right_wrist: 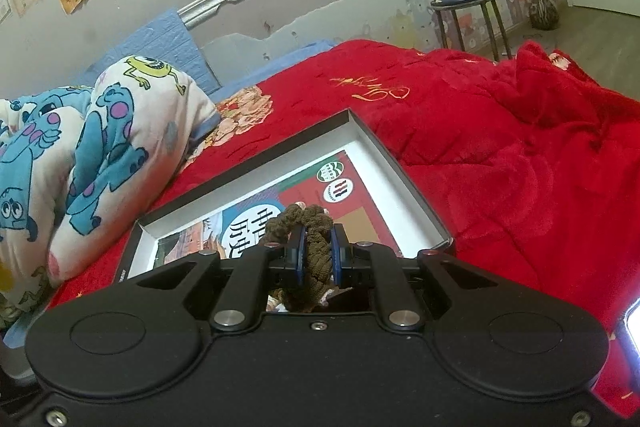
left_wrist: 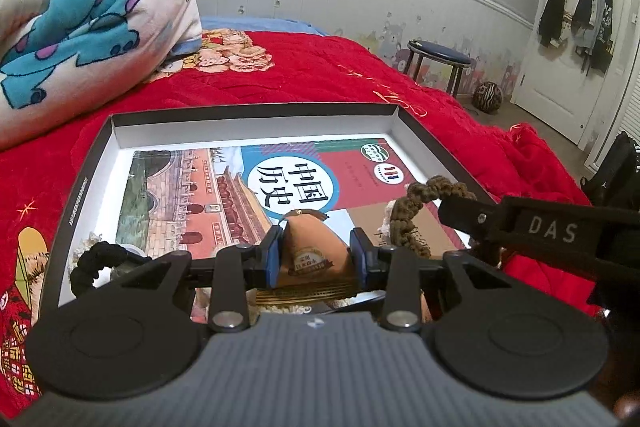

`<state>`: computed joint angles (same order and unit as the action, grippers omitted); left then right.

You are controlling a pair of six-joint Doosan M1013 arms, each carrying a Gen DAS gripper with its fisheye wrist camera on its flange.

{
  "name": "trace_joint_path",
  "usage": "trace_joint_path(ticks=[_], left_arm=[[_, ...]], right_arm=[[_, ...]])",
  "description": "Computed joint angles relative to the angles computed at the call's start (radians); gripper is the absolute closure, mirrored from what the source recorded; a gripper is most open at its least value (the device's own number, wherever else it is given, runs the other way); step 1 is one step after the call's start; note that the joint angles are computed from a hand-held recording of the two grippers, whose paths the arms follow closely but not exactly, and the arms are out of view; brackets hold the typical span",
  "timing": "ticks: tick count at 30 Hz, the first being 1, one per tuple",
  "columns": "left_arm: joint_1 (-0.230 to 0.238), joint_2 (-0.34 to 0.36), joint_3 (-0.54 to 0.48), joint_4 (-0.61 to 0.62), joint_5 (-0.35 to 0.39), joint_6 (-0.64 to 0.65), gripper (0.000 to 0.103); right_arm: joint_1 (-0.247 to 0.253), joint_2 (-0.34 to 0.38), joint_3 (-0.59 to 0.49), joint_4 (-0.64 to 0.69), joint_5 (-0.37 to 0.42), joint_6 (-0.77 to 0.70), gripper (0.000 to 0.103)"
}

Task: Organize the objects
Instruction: 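Carry the brown ring and tan packet over the black box with both tools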

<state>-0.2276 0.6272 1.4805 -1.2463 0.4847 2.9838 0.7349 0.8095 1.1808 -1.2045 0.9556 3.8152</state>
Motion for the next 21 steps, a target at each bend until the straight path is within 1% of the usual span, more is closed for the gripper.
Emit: trace_joint_path(ticks=[7,21], left_arm=[[0.0,0.001,0.0,-0.002,-0.003,0.0,0.061],[-0.002,0.001,0.001,-0.003,-0.015,0.0,0.06]], right_arm=[[-0.002,0.007,-0.009,0.017,0.005,-0.016,0.089],[-0.007,0.019,-0.025,0.047,-0.012,-0.049,0.089]])
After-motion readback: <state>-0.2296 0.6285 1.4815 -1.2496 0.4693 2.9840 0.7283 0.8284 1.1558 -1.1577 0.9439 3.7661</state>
